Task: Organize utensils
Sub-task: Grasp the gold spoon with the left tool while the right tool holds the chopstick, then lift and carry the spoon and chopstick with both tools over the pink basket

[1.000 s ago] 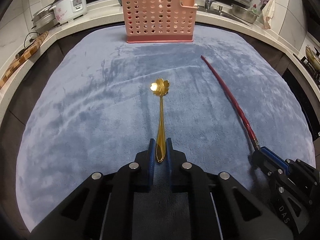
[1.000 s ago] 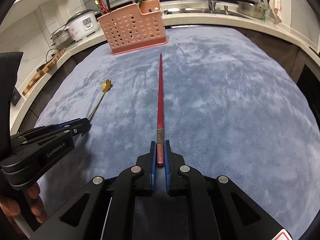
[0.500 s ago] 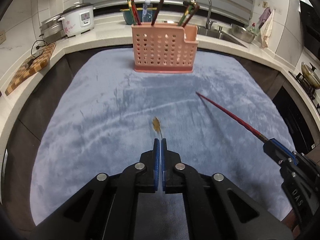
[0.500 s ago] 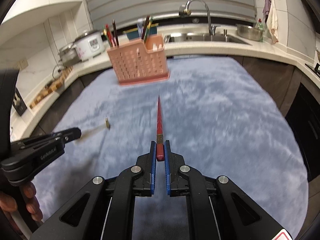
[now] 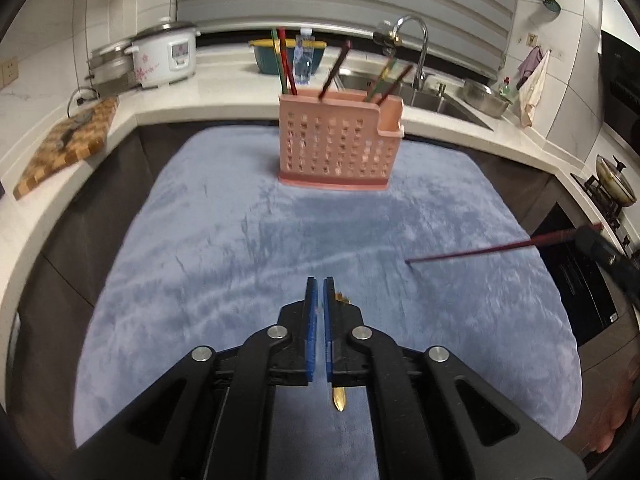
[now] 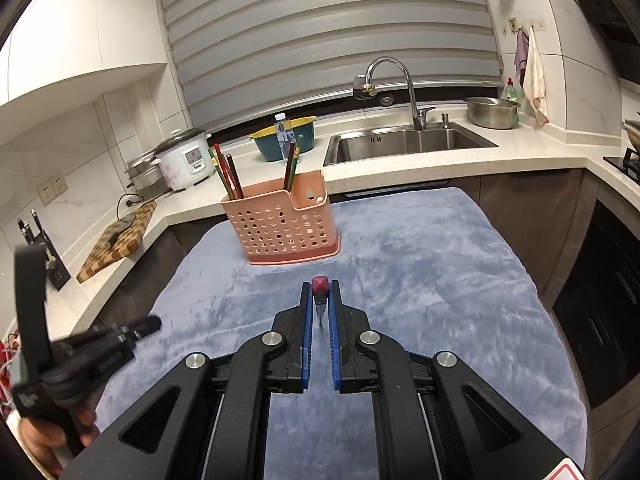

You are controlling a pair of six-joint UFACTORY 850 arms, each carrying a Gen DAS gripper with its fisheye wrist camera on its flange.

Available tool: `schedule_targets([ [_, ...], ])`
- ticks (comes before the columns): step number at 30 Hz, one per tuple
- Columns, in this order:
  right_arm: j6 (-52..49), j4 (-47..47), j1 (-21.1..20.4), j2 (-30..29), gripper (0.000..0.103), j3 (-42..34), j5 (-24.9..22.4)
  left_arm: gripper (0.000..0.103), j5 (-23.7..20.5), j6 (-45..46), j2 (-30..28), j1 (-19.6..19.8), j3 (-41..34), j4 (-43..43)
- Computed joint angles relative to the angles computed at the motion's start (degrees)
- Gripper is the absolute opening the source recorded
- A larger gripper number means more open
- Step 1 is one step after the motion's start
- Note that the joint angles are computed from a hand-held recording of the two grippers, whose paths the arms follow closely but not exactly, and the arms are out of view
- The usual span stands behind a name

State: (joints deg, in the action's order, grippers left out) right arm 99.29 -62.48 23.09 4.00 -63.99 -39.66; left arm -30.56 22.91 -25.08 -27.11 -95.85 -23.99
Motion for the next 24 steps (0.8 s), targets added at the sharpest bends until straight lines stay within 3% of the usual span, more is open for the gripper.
schedule_targets([
  [2, -0.1, 0.8, 0.2, 0.0, 0.007, 0.3, 0.1, 0.031, -1.4, -0.1, 0.0, 0.0, 1.4, -0.7],
  [3, -0.1, 1.1, 0.3, -0.1, 0.007, 0.5, 0.3, 0.048, -2.0, 0.4, 0.0, 0.0, 2.7, -1.8],
  [4, -0.1, 1.5, 0.4, -0.1, 0.007, 0.8, 0.3, 0.049, -2.0, 0.2, 0.1, -0.1, 4.0, -1.9],
  [8, -0.2, 2.6, 1.0, 0.1, 0.007, 1.6, 0.4, 0.049, -3.2, -0.3, -0.7, -0.8, 6.5, -1.1],
  [16, -0.4, 3.2, 1.4, 0.3, 0.007, 1.9, 0.0, 0.011, -2.3, -0.1, -1.6, -1.2, 7.8, 1.3],
  [24, -0.5, 3.4, 1.5, 0.3, 0.007, 1.9, 0.1, 0.010, -1.9, 4.3, 0.5, -0.5, 8.1, -2.0],
])
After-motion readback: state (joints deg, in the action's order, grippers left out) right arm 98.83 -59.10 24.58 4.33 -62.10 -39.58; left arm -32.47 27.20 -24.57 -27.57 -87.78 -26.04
